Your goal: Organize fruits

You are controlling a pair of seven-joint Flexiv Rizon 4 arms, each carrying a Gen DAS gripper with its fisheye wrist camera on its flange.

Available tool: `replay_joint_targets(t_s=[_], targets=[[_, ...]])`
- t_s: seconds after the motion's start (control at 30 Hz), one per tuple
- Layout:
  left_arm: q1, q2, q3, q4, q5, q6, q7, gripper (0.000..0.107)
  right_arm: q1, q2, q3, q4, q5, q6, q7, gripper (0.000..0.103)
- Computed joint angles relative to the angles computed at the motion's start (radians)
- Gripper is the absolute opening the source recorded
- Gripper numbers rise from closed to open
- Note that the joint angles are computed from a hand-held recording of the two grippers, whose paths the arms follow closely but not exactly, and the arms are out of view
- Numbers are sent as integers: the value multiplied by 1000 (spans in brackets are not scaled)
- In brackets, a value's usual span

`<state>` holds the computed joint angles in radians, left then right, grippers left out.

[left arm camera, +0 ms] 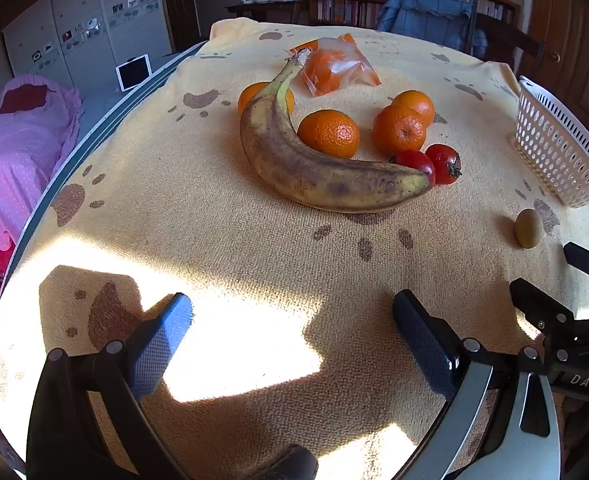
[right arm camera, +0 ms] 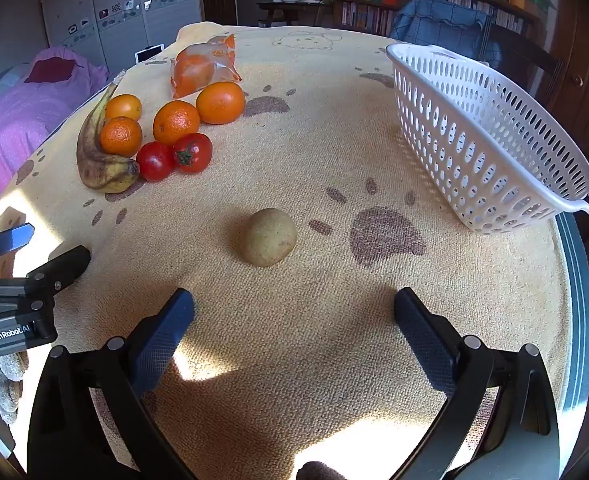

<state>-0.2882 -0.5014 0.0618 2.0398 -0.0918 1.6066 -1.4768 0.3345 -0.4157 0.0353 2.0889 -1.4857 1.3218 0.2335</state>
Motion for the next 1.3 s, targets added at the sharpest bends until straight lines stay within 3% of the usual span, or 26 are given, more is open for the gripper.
replay_joint_targets(t_s=[1.3], targets=[[-11, -1, 14, -5, 10, -5, -13, 98, -1, -4, -6, -1, 3, 16, -7, 101]])
